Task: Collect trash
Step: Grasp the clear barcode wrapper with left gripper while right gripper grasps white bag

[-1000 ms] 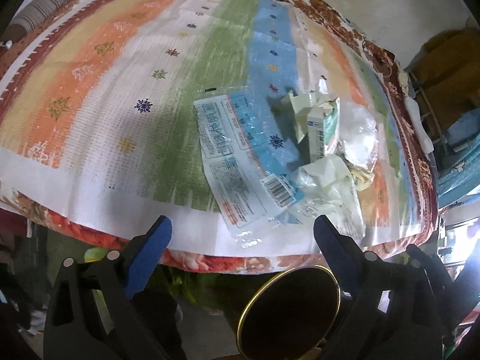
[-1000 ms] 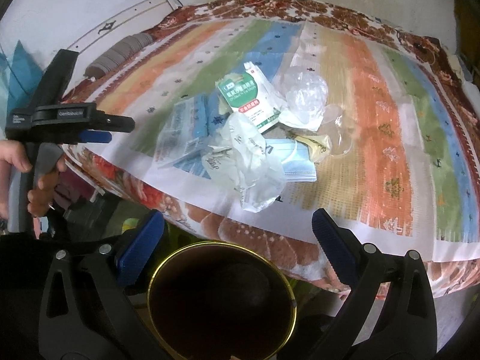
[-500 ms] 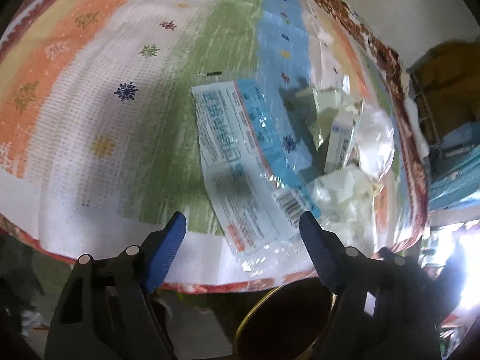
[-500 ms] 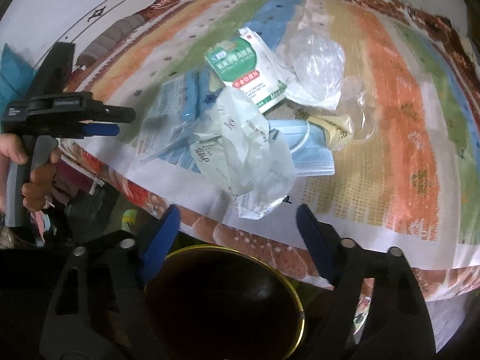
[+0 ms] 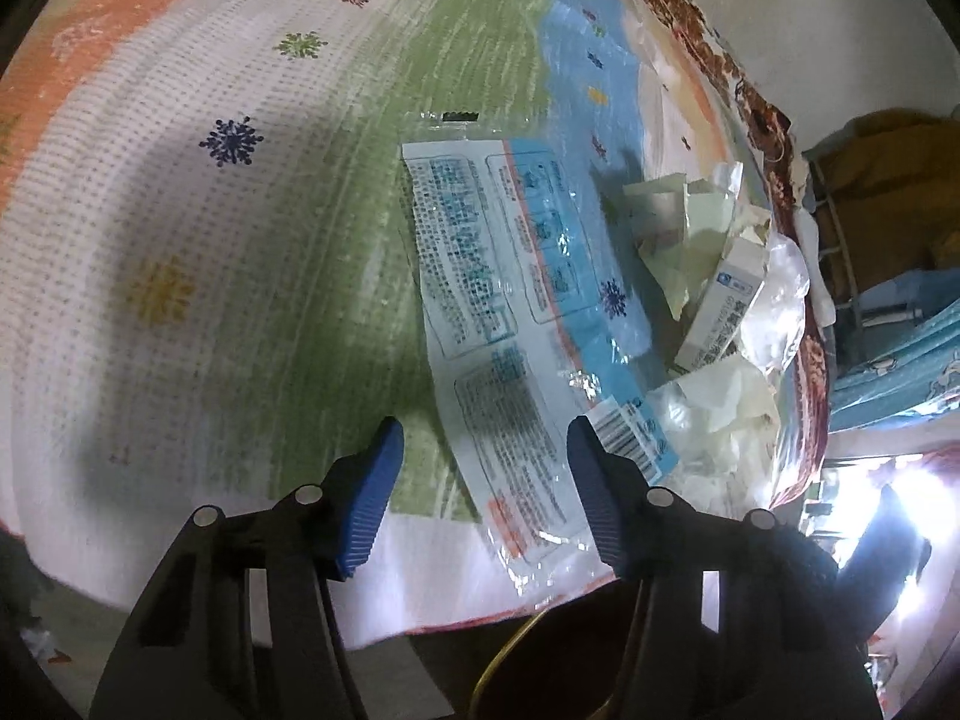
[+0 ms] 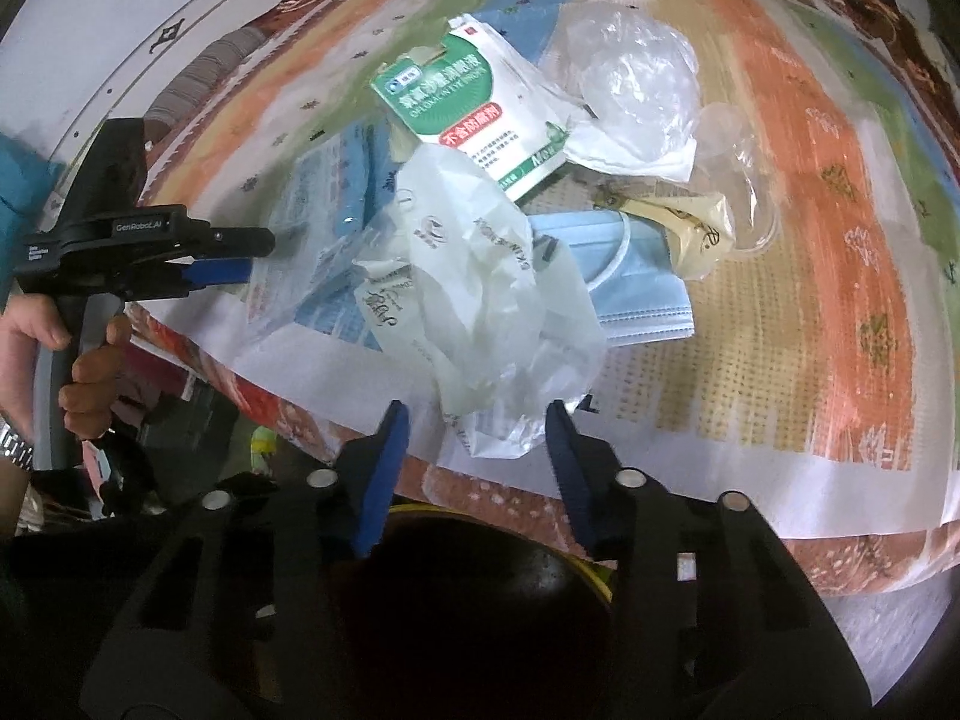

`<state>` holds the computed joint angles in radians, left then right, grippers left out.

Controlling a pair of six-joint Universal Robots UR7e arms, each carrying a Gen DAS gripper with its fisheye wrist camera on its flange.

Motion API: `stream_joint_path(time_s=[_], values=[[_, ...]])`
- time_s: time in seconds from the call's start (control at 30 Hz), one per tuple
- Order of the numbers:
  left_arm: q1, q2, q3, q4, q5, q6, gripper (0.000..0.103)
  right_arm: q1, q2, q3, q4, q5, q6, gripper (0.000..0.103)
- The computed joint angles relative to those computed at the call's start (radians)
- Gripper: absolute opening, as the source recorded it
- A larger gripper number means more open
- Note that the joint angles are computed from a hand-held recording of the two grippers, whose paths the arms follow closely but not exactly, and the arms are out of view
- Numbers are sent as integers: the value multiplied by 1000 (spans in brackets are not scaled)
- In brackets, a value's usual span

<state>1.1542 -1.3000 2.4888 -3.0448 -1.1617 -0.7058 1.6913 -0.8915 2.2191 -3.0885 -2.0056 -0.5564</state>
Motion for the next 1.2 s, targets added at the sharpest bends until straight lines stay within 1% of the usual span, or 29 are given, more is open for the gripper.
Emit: stream_joint_path(time_s=[0.07,0.1,0.2,0.23,0.27,0.33,0.4,0.43,0.47,0.57,0.77,0.93,1.03,1.13,1.2], values=[[9,17,0,-42,-7,14,55,-9,0,-5,12,10,14,32],[11,25,1,-62,-6,17,53,-13,1,-10,19,15,19,31],[11,36,-3,-71,7,16,47,-20,4,-15,27,27,21,25],[10,37,-4,-69,10,16,40,-21,3,-16,31,31,22,21],[10,37,-5,-69,8,17,30,-21,2,-15,31,32,20,19],[14,41,-13,-60,-2,21,21,-16,2,-14,24,32,16,15],[7,44,-20,-41,11,20,17,-10,4,-14,21,30,14,10],[3,48,-23,-39,17,16,9,-8,4,-14,19,28,13,8],[0,48,-24,-36,21,12,5,-5,4,-13,15,26,10,7],[-20,41,-26,-39,31,9,1,4,5,-13,4,20,1,4],[-77,-13,-17,-30,78,-30,0,20,-38,-12,5,36,-17,2],[-161,-83,-6,49,161,-95,0,23,-65,-8,-3,31,-1,2],[-209,-124,7,78,194,-128,0,25,-82,3,-15,31,-3,2],[-268,-168,3,178,245,-168,0,30,-101,20,-39,37,-14,2],[-308,-195,7,213,269,-180,0,35,-119,32,-53,42,-22,2]])
